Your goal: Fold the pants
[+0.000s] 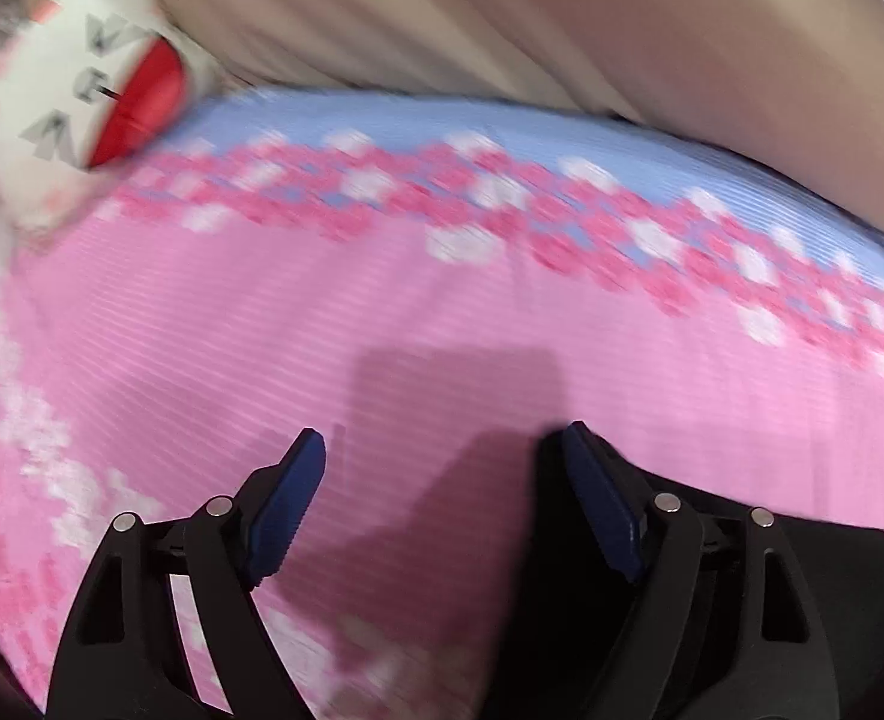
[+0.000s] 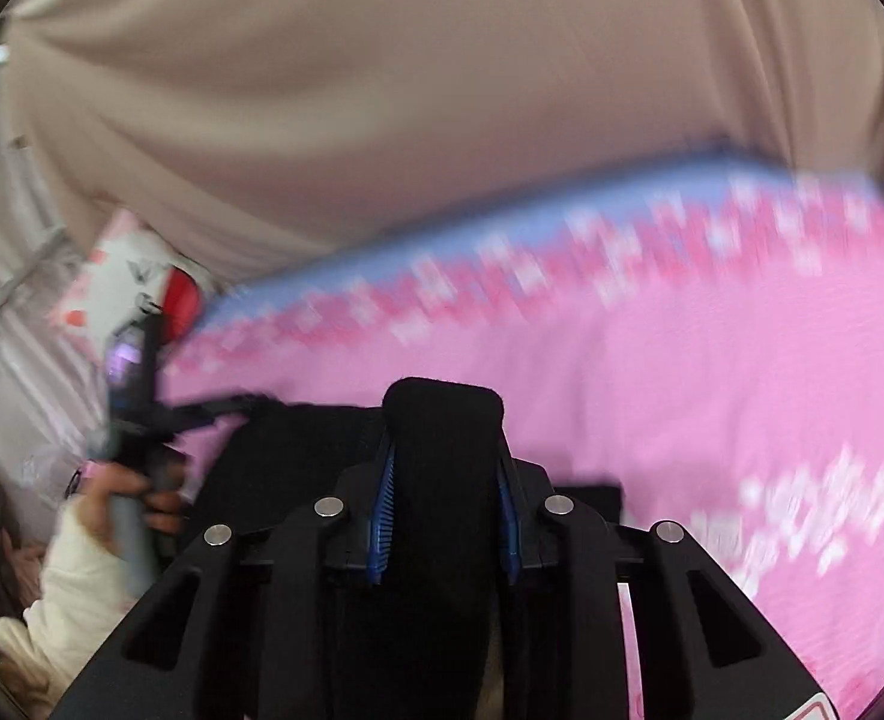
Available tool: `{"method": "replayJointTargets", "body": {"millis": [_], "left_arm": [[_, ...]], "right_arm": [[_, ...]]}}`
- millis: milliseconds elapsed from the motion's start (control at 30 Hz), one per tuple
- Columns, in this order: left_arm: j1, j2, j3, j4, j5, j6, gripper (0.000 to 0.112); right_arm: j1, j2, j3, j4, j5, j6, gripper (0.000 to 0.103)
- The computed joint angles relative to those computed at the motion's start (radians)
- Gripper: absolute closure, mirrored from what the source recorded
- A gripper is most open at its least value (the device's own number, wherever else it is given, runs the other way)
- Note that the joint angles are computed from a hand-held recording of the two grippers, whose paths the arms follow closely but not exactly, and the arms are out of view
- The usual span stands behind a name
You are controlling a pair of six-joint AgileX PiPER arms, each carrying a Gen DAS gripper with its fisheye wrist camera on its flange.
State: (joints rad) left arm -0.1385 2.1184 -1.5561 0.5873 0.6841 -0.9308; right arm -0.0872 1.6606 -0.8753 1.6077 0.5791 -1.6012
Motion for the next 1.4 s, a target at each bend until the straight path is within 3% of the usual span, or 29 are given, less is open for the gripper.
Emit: {"method": "replayJointTargets", "body": {"millis": [67,100,167,200,233,300,367,467,500,533,600,667,733,800,867,900,933,1000,1133,1167,1233,1300,1400], "left_arm": [[-0.005,0.058,-0.054,0.038,0.076,-0.035,0.032],[0.015,0.065,-0.059,-0.002,0.066,-0.011,0.032],[0.059,0.058,-0.076,-0.116,0.066,0.073,0.030],[0.067,0.053,-0.069,-0.126,0.059,0.084,0.031],[0.076,0.027,-0.029,-0.137,0.026,0.095,0.031],[0.095,-0.105,0.140,-0.163,-0.101,0.129,0.031],[0.081,-0.221,0.273,-0.102,-0.184,0.095,0.024],[0.001,-0.395,0.454,0.071,-0.250,-0.020,0.017],[-0.038,-0.434,0.489,0.118,-0.258,-0.051,0.014],[-0.074,-0.459,0.510,0.152,-0.262,-0.070,0.014],[-0.164,-0.469,0.523,0.230,-0.241,-0.124,0.014],[-0.239,-0.408,0.497,0.308,-0.172,-0.200,0.014],[-0.274,-0.358,0.465,0.284,-0.104,-0.186,0.014],[-0.272,-0.394,0.520,0.283,-0.132,-0.208,0.014],[-0.255,-0.456,0.588,0.278,-0.161,-0.211,0.014],[-0.246,-0.482,0.616,0.275,-0.171,-0.214,0.014],[-0.234,-0.508,0.642,0.267,-0.187,-0.211,0.014],[-0.206,-0.554,0.694,0.219,-0.222,-0.163,0.014],[-0.203,-0.570,0.741,0.192,-0.240,-0.151,0.014],[-0.206,-0.562,0.750,0.195,-0.248,-0.164,0.014],[-0.212,-0.554,0.760,0.201,-0.257,-0.186,0.014],[-0.222,-0.568,0.765,0.187,-0.247,-0.181,0.014],[-0.253,-0.615,0.805,0.258,-0.232,-0.253,0.014]], "right_arm": [[0.027,0.082,-0.061,-0.042,-0.088,0.024,0.073],[0.040,0.182,-0.135,-0.123,-0.119,0.097,0.070],[-0.002,0.280,-0.190,-0.174,-0.064,0.196,0.070],[-0.037,0.269,-0.173,-0.139,-0.001,0.206,0.068],[-0.057,0.247,-0.156,-0.136,0.022,0.217,0.059],[-0.079,0.124,-0.045,-0.040,-0.052,0.133,0.054],[-0.088,0.018,0.043,-0.008,-0.102,0.083,0.054],[-0.120,-0.079,0.117,-0.026,0.032,0.045,0.059],[-0.098,-0.086,0.112,-0.036,0.041,0.038,0.067],[-0.054,-0.073,0.089,-0.061,0.027,0.036,0.076],[0.027,-0.009,0.008,-0.134,-0.036,0.100,0.079],[0.083,0.142,-0.121,-0.268,-0.197,0.244,0.080],[0.050,0.230,-0.186,-0.313,-0.235,0.332,0.075],[-0.023,0.187,-0.136,-0.221,-0.123,0.295,0.074],[-0.080,0.052,0.013,-0.103,-0.077,0.152,0.060],[-0.101,0.015,0.058,-0.088,-0.057,0.124,0.044],[-0.145,-0.039,0.128,-0.088,-0.010,0.103,0.040],[-0.207,-0.086,0.211,-0.116,0.082,0.100,0.040],[-0.249,-0.057,0.307,-0.100,0.221,0.021,0.040],[-0.220,-0.044,0.331,-0.064,0.199,-0.023,0.041],[-0.134,-0.068,0.373,0.042,0.081,-0.129,0.073],[-0.112,-0.141,0.403,0.071,0.045,-0.145,0.087],[-0.174,-0.253,0.432,-0.015,0.089,-0.108,0.087]]}}
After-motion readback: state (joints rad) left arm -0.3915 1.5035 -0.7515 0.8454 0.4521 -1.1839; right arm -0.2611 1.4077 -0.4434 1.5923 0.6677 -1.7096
